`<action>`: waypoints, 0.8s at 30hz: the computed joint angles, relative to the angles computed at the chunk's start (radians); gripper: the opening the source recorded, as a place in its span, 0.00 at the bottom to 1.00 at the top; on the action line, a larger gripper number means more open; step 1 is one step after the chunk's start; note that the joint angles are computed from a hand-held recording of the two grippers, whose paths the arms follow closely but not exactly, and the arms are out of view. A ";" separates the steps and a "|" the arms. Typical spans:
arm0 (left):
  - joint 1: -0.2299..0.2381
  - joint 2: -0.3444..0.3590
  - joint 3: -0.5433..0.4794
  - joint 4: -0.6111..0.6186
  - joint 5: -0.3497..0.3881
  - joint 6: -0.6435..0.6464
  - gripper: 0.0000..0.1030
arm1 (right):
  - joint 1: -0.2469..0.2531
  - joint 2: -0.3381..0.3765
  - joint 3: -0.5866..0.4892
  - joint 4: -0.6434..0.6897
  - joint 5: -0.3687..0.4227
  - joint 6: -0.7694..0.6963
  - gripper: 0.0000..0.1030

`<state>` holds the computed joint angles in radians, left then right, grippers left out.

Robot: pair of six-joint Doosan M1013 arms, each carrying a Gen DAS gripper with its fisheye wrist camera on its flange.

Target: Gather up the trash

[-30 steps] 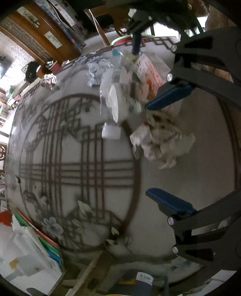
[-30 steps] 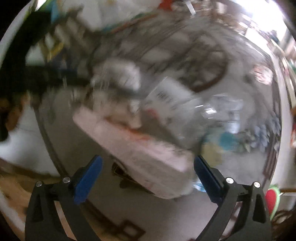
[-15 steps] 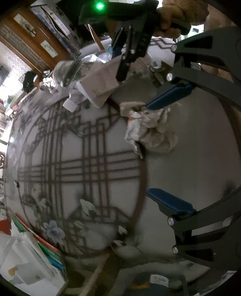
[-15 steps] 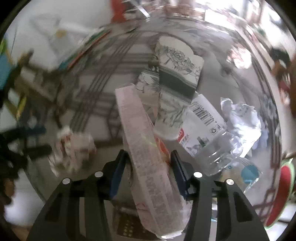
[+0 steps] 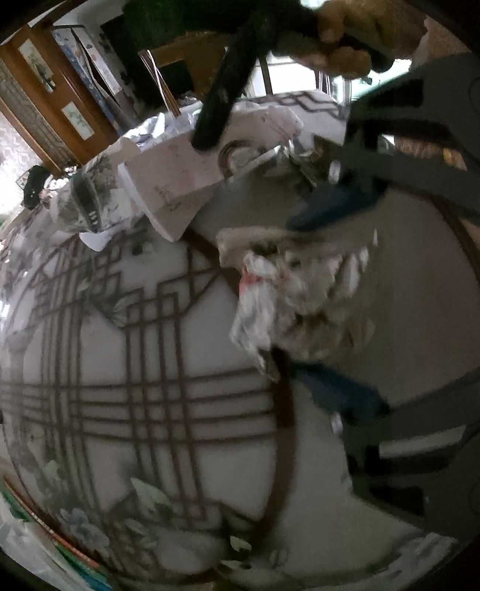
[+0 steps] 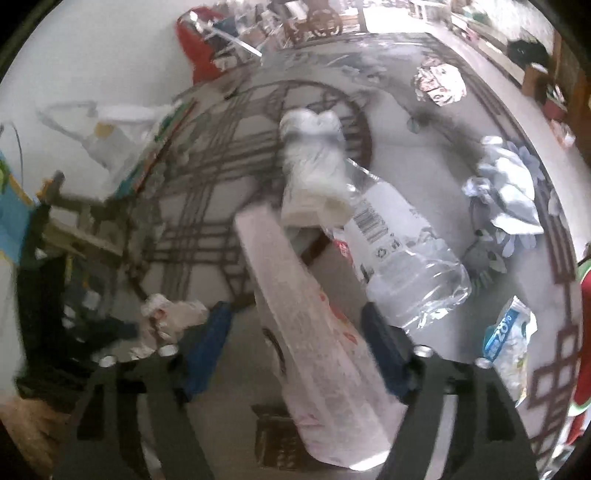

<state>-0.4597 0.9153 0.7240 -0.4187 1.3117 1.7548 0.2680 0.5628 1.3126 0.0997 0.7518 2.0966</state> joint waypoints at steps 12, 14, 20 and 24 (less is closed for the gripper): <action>0.024 -0.042 0.044 0.013 -0.132 -0.045 0.52 | -0.021 -0.012 -0.010 -0.293 0.046 0.242 0.77; 0.028 -0.047 0.049 0.019 -0.139 -0.060 0.52 | -0.031 -0.016 -0.006 -0.355 0.064 0.301 0.78; 0.031 -0.042 0.042 0.026 -0.135 -0.070 0.52 | -0.089 0.010 -0.018 -0.373 0.093 0.418 0.81; 0.025 -0.046 0.036 0.017 -0.143 -0.047 0.52 | -0.101 0.045 -0.046 -0.389 0.136 0.410 0.81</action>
<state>-0.4344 0.8697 0.7596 -0.4020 1.1688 1.7077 0.1668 0.6074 1.2661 -0.2888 0.8880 2.5068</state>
